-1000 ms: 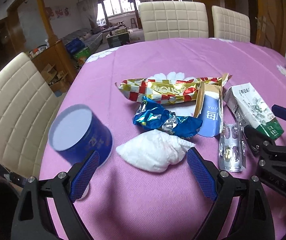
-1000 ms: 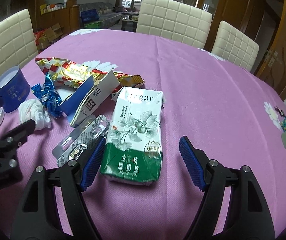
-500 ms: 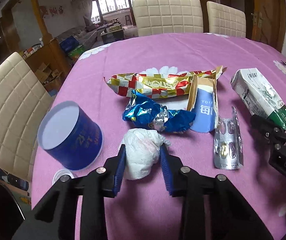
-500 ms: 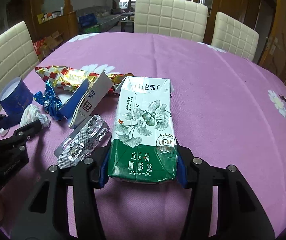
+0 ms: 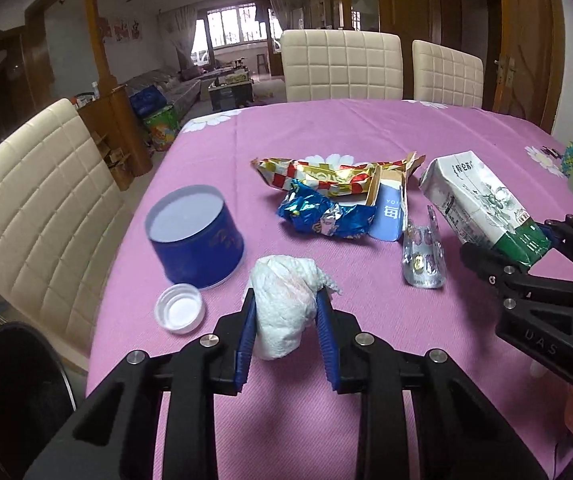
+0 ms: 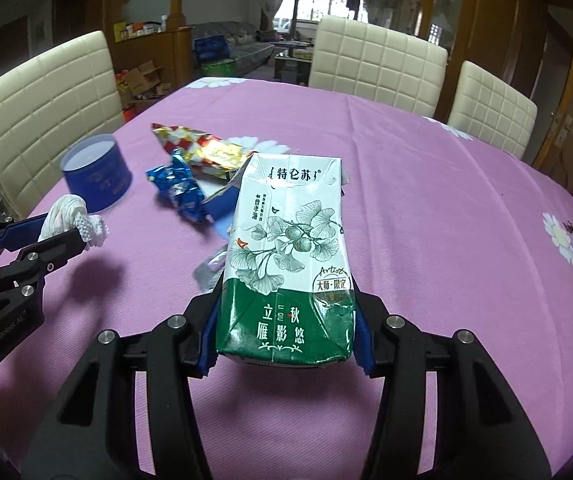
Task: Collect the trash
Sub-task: 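Carry the tissue and milk carton over the black bin with both tools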
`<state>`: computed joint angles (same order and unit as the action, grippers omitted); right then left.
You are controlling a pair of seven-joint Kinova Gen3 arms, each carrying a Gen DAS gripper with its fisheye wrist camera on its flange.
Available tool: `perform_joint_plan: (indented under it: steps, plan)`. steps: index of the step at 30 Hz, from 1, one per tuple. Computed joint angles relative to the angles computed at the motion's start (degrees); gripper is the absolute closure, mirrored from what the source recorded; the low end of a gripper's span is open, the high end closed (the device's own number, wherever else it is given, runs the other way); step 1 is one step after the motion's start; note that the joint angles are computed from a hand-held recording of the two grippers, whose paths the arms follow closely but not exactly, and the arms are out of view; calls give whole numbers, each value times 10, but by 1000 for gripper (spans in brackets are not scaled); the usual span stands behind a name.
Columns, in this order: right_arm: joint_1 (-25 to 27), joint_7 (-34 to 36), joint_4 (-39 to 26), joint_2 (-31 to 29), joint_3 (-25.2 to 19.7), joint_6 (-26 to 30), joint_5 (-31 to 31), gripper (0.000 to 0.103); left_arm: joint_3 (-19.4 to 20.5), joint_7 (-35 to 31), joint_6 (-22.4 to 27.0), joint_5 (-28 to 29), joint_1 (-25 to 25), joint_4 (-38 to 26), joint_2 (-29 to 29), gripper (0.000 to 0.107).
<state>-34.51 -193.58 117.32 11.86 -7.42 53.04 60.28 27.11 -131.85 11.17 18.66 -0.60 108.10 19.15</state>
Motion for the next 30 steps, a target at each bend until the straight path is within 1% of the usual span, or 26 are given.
perform_joint_plan:
  steps: [3,7,10,12,16,21,27,30]
  plan:
    - [-7,10,-8,4,-5,2,-2,50,10,-7,-19,4,-15,22,-12,79]
    - [-19,24,-19,6,-9,9,-5,50,36,-16,-34,2,-50,40,-19,79]
    - [-25,35,-23,6,-10,8,-5,50,31,-9,-51,-12,-56,54,-25,79]
    - [-30,42,-27,6,-12,7,-5,50,43,-5,-48,-19,-75,55,-24,79]
    - [-41,55,-37,12,-14,10,0,50,46,5,-59,-31,-94,65,-29,79]
    - [-62,64,-48,22,-16,24,15,50,93,15,-74,-47,-155,80,-33,79]
    - [-73,89,-67,32,-15,23,18,51,104,48,-96,-83,-174,97,-41,79]
    - [-83,106,-81,42,-15,26,19,51,128,67,-107,-102,-204,104,-40,79]
